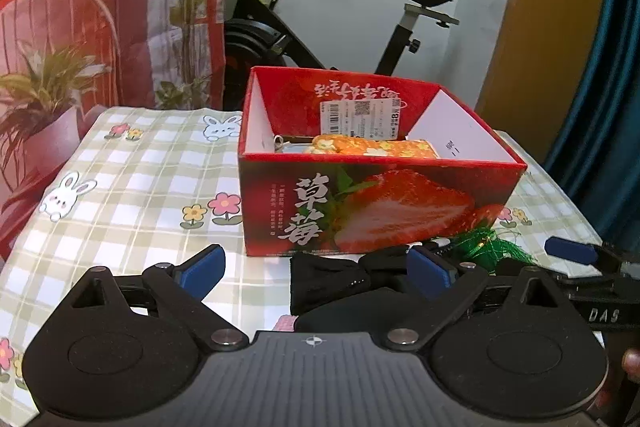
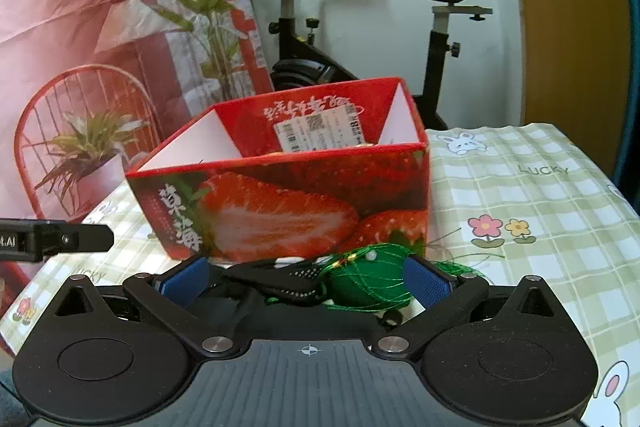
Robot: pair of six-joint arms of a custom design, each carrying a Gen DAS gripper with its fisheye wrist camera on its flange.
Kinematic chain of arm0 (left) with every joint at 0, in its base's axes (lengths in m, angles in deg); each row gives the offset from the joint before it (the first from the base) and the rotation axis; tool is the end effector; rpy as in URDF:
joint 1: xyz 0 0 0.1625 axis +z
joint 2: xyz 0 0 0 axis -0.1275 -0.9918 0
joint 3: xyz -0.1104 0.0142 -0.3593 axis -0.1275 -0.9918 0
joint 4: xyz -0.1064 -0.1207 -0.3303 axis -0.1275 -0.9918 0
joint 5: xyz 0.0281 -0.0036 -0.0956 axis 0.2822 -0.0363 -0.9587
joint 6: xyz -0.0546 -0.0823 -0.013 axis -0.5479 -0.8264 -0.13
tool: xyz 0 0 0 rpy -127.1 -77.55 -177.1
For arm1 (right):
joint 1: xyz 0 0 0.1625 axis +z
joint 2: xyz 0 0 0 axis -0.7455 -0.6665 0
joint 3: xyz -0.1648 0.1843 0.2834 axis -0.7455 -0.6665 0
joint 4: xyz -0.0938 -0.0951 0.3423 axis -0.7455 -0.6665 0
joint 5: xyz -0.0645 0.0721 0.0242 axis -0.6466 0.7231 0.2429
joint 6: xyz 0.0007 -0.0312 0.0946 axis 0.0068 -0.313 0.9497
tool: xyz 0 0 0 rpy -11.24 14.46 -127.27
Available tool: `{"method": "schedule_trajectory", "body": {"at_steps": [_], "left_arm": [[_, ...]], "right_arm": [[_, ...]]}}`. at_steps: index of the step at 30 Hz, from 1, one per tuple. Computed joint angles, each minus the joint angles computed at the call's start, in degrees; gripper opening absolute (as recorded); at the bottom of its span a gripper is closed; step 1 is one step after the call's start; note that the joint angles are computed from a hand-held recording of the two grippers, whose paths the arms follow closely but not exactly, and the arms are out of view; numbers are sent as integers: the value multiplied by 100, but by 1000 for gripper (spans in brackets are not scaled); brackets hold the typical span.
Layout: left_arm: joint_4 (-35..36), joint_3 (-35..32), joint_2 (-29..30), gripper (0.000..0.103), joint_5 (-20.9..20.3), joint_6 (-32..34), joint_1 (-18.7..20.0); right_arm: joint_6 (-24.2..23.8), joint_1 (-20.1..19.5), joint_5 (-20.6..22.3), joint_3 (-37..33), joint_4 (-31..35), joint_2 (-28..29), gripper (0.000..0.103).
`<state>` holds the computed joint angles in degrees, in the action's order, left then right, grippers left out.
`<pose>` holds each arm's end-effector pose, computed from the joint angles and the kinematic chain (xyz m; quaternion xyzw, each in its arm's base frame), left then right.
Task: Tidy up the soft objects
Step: 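Lower both tools toward the black eye mask in front of the box, then close both tools on the black eye mask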
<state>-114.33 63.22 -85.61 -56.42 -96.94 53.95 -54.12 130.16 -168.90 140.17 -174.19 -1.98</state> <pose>-0.3115 -0.6503 -0.0169 0.1003 0.8373 -0.4251 0.3290 0.0453 -0.6246 0.2172 0.2496 -0.8710 0.3839 0.1779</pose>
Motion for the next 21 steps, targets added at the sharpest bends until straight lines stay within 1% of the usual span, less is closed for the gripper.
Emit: {"method": "schedule_trajectory", "body": {"at_steps": [3,7,8,9,11,13,16,18,19,21], "left_arm": [[-41,-18,42,95,22,-118,9],[193,163,-80,92,-41,-536,34],[255,210,-114,90,-46,-643,42],[326,254,-152,86,-59,-754,53],[353,323,-192,82,-101,-875,70],[380,354,-208,81,-161,-957,95],[420,373,-224,74,-321,-1014,140],[419,370,-209,69,-395,-993,154],[426,363,-200,67,-431,-978,160],[441,375,-197,57,-474,-998,170]], "right_arm": [[-109,28,-72,56,0,-26,103],[-260,34,-138,174,-141,-76,102],[-252,19,-116,192,-121,-101,101],[-237,9,-108,202,-109,-111,99],[-200,-9,-122,192,-67,-115,93],[-149,-24,-150,159,-1,-103,90],[-156,-30,-167,134,73,-96,83],[-196,-31,-155,150,71,-95,82],[-207,-34,-155,158,78,-98,79],[-203,-49,-143,172,125,-114,75]]}}
